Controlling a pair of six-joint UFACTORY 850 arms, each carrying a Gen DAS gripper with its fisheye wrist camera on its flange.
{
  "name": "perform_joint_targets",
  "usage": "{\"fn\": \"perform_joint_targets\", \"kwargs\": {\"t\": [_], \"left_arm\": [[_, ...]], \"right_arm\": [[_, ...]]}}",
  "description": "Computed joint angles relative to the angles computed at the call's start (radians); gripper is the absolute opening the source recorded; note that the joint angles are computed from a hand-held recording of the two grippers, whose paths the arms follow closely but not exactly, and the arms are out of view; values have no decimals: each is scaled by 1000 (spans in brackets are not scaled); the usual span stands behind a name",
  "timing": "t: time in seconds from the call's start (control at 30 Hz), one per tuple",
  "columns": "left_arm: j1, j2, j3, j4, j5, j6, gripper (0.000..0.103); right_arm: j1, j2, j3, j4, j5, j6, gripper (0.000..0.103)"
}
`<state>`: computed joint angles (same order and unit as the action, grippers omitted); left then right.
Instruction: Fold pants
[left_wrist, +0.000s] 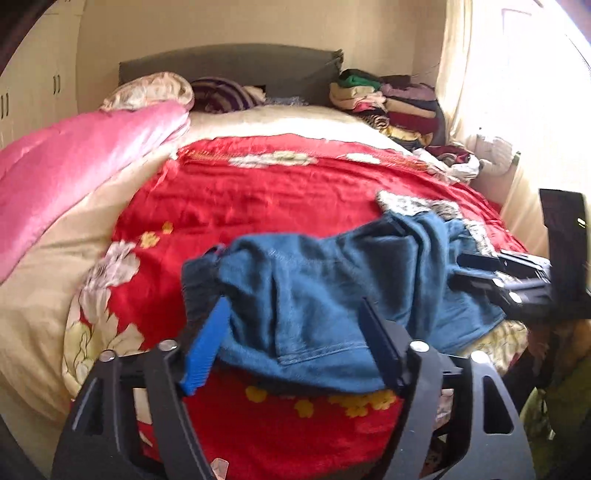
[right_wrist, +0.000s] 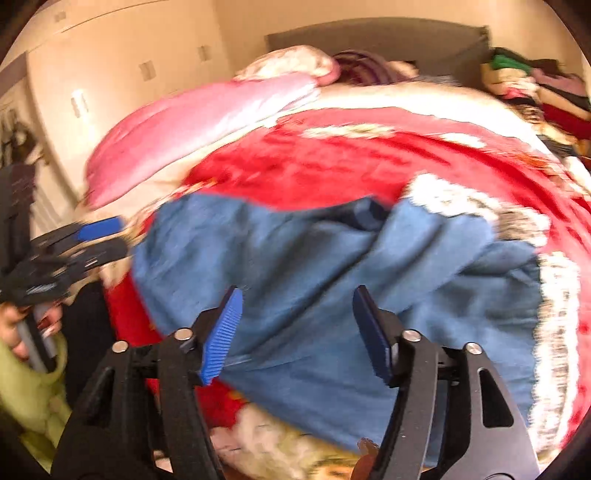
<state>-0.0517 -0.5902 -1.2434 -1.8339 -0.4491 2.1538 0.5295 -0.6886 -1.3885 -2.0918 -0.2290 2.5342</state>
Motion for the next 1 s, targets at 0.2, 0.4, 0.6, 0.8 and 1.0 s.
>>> {"fn": "perform_joint_targets", "kwargs": {"t": [0.2, 0.4, 0.6, 0.8, 1.0], "left_arm": [[-48, -13, -36, 173, -54, -151, 84], [-117, -71, -101, 353, -86, -307, 84], [-155, -182, -220, 567, -160, -573, 49], [-179, -253, -285, 629, -178, -680, 40], [-199, -260, -266, 595, -125, -651, 31]], "right_arm": [[-33, 28, 2, 270, -86, -257, 70], [-83, -26, -111, 572, -115, -590, 76], [-130, -121, -274, 885, -107, -938, 76], [-151, -274, -524, 1282, -173, -1392, 76], [-164, -540, -944, 1582, -397, -1691, 76]]}}
